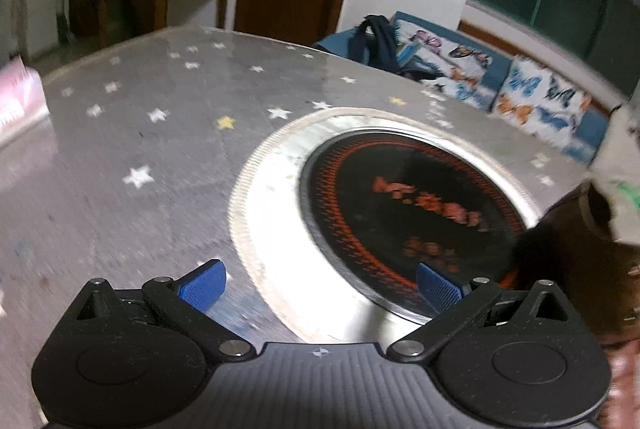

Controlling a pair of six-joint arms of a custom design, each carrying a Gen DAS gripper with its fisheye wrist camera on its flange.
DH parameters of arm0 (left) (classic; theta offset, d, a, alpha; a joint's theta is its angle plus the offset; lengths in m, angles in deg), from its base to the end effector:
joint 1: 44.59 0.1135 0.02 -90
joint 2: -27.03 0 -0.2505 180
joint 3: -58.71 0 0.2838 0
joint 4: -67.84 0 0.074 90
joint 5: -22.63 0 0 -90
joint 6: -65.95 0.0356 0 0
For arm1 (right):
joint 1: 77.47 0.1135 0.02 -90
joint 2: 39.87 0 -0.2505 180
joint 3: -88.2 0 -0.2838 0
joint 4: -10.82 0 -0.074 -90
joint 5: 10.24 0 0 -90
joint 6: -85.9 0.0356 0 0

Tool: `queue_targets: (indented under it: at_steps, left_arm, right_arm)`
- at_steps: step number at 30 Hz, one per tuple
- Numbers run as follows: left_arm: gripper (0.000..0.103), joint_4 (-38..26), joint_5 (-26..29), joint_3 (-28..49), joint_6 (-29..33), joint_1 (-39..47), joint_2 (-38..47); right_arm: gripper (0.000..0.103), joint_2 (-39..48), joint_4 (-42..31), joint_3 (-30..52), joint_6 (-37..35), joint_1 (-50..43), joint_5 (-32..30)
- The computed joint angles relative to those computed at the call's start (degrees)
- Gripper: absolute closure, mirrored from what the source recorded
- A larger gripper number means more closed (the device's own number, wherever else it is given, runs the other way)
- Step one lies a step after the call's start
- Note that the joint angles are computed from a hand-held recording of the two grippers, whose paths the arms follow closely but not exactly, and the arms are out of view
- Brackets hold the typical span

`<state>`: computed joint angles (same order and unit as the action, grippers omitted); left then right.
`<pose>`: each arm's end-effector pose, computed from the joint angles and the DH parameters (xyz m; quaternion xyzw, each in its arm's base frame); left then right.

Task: Lace up shoes with both hands

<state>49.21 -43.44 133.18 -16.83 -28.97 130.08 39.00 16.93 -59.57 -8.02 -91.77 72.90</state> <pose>0.3873 0.0933 0.1436 0.0087 0.9140 -0.1185 0.3880 0.2429 -0.0575 0.0819 0.0571 0.9052 -0.0125 0.4210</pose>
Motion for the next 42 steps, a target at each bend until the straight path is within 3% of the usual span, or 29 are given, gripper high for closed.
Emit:
queue_targets:
  at_steps: [3, 9, 27, 42]
  left_arm:
    - [0.0, -3.3, 0.93, 0.4, 0.24, 0.02, -0.95]
    - [0.0, -5.56, -3.92, -0.97, 1.06, -2.47, -3.71]
    - [0.0, -3.13, -20.16, -7.54, 3.69, -11.05, -11.42]
    - [0.0, -1.34, -22.32, -9.9, 5.02, -13.72, -13.67]
  right_arm:
    - [0.0, 0.0, 0.0, 0.0, 0.0, 0.0, 0.0]
    - [0.0, -0.19, -0.3, 0.05, -0.13, -0.03, 0.08]
    - [0.0, -0.34, -0.44, 0.03, -0.11, 0.0, 0.11]
    - [0.0, -0.52, -0.53, -0.04, -0.09, 0.11, 0.24]
